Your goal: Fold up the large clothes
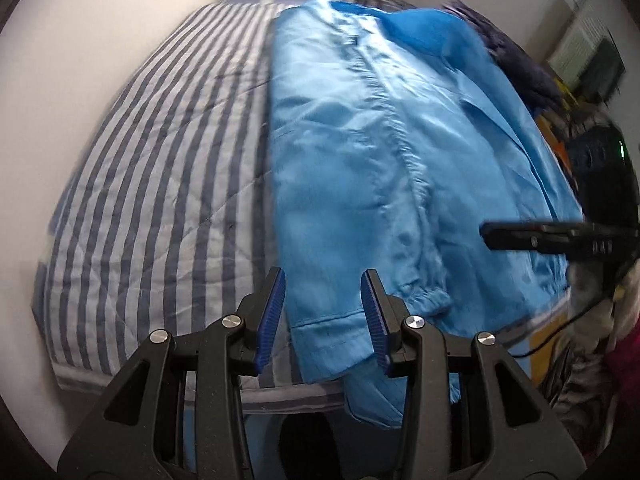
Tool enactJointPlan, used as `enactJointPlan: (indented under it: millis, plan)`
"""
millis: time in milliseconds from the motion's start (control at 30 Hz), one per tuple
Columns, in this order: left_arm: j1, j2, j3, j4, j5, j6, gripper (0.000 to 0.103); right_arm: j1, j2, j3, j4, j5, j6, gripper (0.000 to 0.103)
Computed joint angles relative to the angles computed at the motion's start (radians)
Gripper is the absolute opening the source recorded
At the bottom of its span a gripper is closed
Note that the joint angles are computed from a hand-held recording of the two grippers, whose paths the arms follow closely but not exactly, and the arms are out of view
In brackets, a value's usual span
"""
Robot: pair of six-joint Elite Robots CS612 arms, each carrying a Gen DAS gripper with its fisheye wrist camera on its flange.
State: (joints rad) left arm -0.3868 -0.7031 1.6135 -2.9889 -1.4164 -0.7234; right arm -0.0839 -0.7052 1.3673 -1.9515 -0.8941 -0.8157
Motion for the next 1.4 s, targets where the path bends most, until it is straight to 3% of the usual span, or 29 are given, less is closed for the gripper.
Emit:
enactJointPlan:
  millis: [167, 267, 333, 367, 433, 467, 500, 600, 767, 833, 900, 933, 1100, 1233, 1300, 1400]
  plan:
    - [0.029, 0.002, 0.016, -0.005, -0.017, -0.118, 0.04, 0.008, 0.023, -0.023, 0.072, 0.01, 0.015, 0.063]
    - [0.056, 0.025, 0.014, -0.047, -0.135, -0.174, 0.04, 0.016, 0.026, -0.03, 0.114, 0.031, -0.014, 0.062]
    - [0.06, 0.038, 0.005, -0.05, -0.173, -0.183, 0.04, 0.025, 0.025, -0.03, 0.123, 0.024, -0.035, 0.049]
    - [0.058, 0.041, 0.001, -0.037, -0.177, -0.176, 0.04, 0.032, 0.024, -0.028, 0.116, 0.002, -0.034, 0.034]
    - [0.05, 0.042, -0.008, -0.017, -0.152, -0.15, 0.035, 0.043, 0.019, -0.008, 0.067, -0.028, -0.019, 0.021]
    - [0.043, 0.041, -0.013, -0.005, -0.131, -0.125, 0.011, 0.047, 0.019, -0.003, 0.059, -0.036, -0.02, 0.01]
    - [0.039, 0.037, -0.014, 0.009, -0.122, -0.113, 0.003, 0.05, 0.019, -0.001, 0.06, -0.036, -0.016, 0.006]
    - [0.018, 0.015, 0.0, 0.023, -0.01, -0.091, 0.003, 0.056, 0.018, 0.003, 0.077, -0.009, -0.029, 0.003]
    - [0.01, 0.006, 0.0, 0.094, 0.045, -0.066, 0.005, 0.066, 0.013, 0.017, 0.029, -0.036, -0.031, 0.003]
    - [0.0, -0.003, 0.008, 0.11, 0.081, -0.063, 0.008, 0.064, 0.007, 0.02, 0.037, -0.037, -0.041, 0.011]
    - [-0.008, -0.011, 0.023, 0.074, 0.111, -0.053, 0.008, 0.054, -0.008, 0.035, 0.018, -0.028, -0.061, 0.028]
    - [-0.011, -0.016, 0.037, 0.03, 0.117, -0.046, 0.008, 0.048, -0.017, 0.044, 0.006, -0.023, -0.072, 0.028]
    - [-0.011, -0.003, 0.025, -0.053, 0.025, 0.016, 0.008, 0.022, -0.036, 0.069, -0.077, 0.008, -0.038, 0.028]
    - [-0.017, 0.035, -0.05, 0.004, -0.042, 0.099, 0.008, 0.004, -0.043, 0.079, -0.125, 0.025, 0.004, 0.028]
    - [-0.02, 0.056, -0.092, 0.087, -0.08, 0.137, 0.008, -0.002, -0.048, 0.088, -0.15, 0.025, 0.009, 0.028]
    - [-0.035, 0.064, -0.1, 0.109, -0.033, 0.189, 0.008, -0.008, -0.066, 0.132, -0.263, 0.007, 0.026, 0.033]
